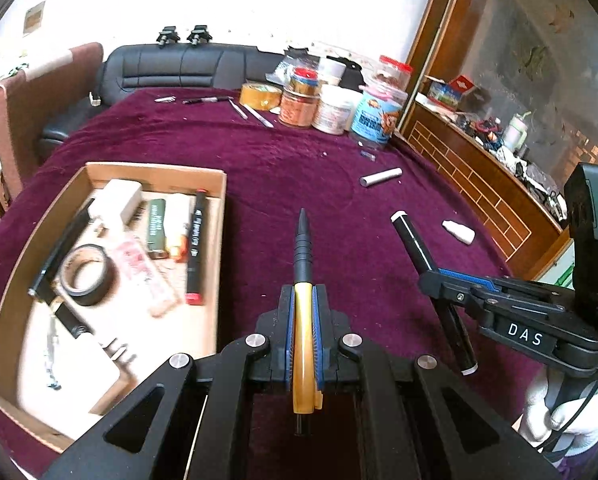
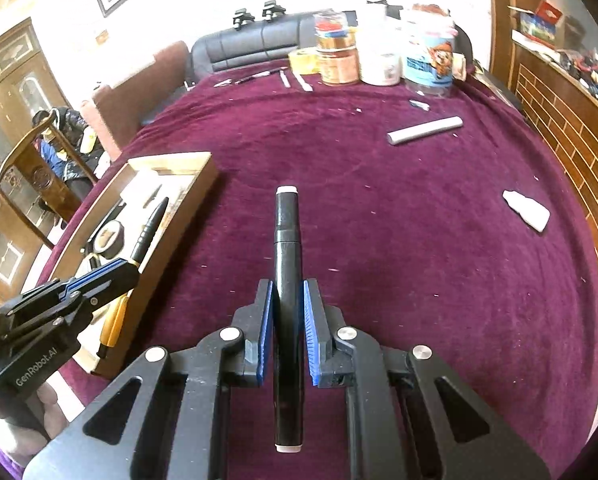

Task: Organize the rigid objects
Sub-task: 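Carry the yellow pen and black marker over the box with both grippers, then lower the pen and marker into the box and open both grippers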

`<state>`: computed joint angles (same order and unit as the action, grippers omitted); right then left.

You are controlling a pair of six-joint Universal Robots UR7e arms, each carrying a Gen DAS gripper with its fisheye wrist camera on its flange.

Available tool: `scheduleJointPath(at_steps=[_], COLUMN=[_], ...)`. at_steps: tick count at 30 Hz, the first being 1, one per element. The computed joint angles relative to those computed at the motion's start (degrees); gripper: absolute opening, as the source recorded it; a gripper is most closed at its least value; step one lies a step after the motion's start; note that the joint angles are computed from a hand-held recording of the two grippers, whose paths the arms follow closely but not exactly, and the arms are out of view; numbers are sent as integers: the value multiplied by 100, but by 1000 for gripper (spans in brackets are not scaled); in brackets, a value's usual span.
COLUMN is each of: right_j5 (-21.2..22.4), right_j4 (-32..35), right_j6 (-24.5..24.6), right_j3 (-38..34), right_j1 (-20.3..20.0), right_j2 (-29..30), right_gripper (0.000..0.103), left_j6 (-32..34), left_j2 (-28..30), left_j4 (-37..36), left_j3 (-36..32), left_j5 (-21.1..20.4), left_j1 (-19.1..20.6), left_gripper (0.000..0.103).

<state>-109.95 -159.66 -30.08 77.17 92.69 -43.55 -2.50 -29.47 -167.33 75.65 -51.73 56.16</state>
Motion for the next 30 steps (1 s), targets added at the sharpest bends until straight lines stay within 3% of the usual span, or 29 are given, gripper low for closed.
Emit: scheduleJointPath(at_steps=[11,25,30], right_j5=[99,958,994], right_j4=[345,1664,2011], right_j6=[42,808,927], right_j3=[-220,-1107,-1383], right_j1=[341,530,561], right_j2=[317,1050,1344], right_gripper=[13,13,13], left_j6=[-90,-487,-683], left_j2=[-509,-1289,-1406], left_j4=[-552,-1194,-1056], left_j3=[629,1363,1466], left_j5=[-39,267,311], left_j1=[188,664,831], left_gripper=[6,6,6])
